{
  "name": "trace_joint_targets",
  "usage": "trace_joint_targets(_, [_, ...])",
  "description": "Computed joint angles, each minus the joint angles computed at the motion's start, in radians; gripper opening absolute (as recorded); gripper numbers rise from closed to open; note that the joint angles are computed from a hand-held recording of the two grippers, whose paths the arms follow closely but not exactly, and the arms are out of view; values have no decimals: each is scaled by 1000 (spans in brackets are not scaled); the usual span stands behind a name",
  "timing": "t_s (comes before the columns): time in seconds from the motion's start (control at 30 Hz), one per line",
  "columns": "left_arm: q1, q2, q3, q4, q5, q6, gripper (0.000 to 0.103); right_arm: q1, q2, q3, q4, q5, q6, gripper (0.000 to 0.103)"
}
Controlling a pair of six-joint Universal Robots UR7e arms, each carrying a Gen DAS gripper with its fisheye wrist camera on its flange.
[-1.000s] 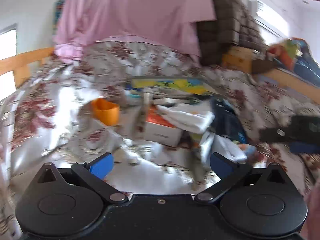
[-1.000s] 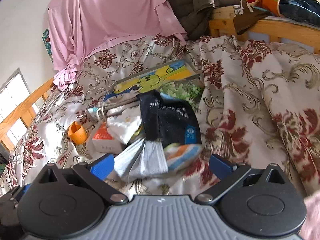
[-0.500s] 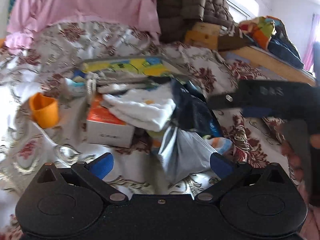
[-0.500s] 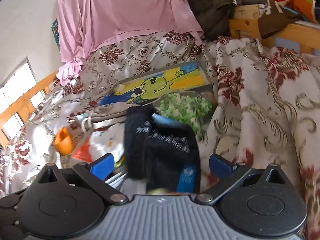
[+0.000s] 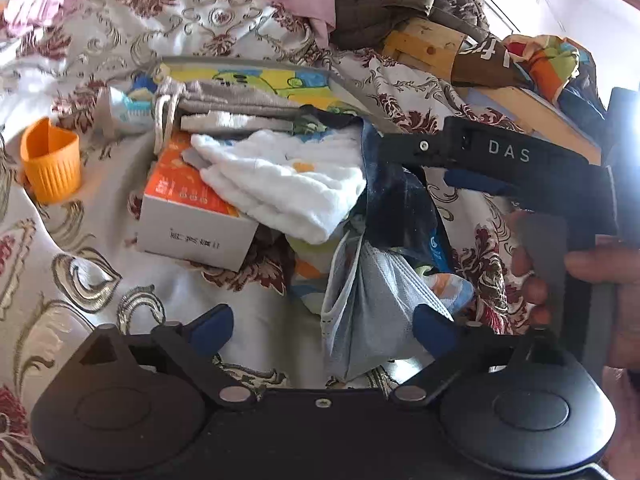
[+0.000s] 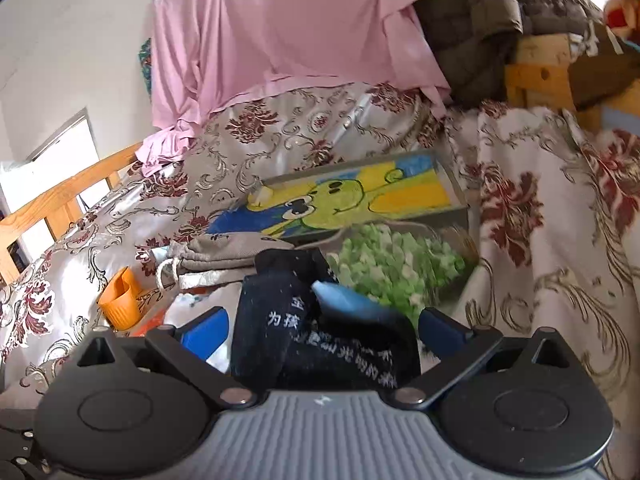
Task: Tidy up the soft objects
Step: 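Grasp the black printed pouch with the right tool while the left tool grasps the grey bag, then lift the black pouch with the right tool while the left tool lifts the grey bag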
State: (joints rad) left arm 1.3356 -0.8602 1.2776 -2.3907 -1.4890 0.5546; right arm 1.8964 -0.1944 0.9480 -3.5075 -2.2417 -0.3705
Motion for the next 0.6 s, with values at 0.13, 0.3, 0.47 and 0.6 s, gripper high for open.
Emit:
trace_joint_targets(0.13, [5,9,-24,38,-19,-14,82,-5,5,-18,21,10,3,102])
trace_joint_targets(0.3, [6,13,-31,49,-32,-22,64,-6,3,-20,37,0,21,94])
trace_joint_targets(0.47, [1,16,-39,62,-19,-49,44,-6,-7,-5,38,-17,40,88])
trace_joint_targets(0.6, [-8,13,-29,41,12,-57,30,-11,-20,15,67,-9,68,82])
